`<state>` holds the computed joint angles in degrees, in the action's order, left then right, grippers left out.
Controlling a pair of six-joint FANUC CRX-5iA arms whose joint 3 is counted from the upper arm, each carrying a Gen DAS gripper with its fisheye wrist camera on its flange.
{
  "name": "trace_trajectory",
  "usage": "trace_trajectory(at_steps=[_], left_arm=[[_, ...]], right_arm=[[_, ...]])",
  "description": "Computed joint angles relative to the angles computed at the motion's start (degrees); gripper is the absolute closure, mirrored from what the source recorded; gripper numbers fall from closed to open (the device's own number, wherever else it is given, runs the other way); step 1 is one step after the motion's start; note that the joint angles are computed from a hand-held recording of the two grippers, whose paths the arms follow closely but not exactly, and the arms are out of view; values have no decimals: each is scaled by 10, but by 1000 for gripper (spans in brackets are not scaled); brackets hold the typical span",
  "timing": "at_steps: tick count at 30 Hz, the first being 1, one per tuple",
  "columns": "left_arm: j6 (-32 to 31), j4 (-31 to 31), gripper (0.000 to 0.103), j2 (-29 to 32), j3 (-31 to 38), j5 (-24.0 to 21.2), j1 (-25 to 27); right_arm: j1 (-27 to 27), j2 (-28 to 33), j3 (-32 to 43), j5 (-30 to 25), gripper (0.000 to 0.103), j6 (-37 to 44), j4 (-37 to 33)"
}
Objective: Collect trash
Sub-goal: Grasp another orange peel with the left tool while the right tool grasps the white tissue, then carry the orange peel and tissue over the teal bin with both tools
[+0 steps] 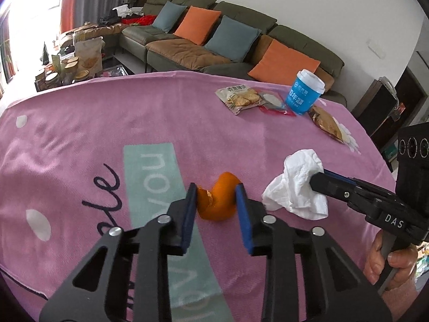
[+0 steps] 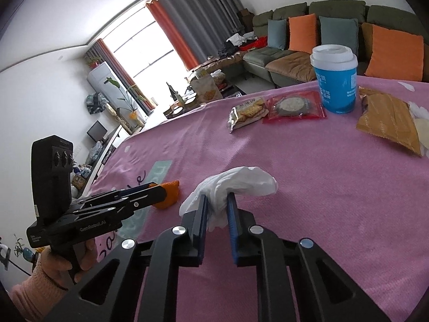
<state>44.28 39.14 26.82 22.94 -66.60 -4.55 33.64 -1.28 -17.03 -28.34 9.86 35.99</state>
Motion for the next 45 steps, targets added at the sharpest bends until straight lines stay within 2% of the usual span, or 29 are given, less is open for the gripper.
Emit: trace_trajectory(at_steps=[9,13,19,24,33,45], left_arm=[[-63,33,80,-66,-95,22,32],[-108,61,80,-112,-155,40,61],[-152,103,80,-166,-216,42,122],[-175,133,80,-200,-254,32,183],[-183,160,80,-238,-292,23,276],[-187,178,80,-254,-304,20,360]], right_arm=[[11,-14,-13,39,94,-7,33],[21,-14,-9,61,94,-1,38],[46,9,29,83,94,40,23],[70,38,78,86,94,118,-34],[106,110,210,52,94,307,-197],[126,180,341,-11,94,464,-325]])
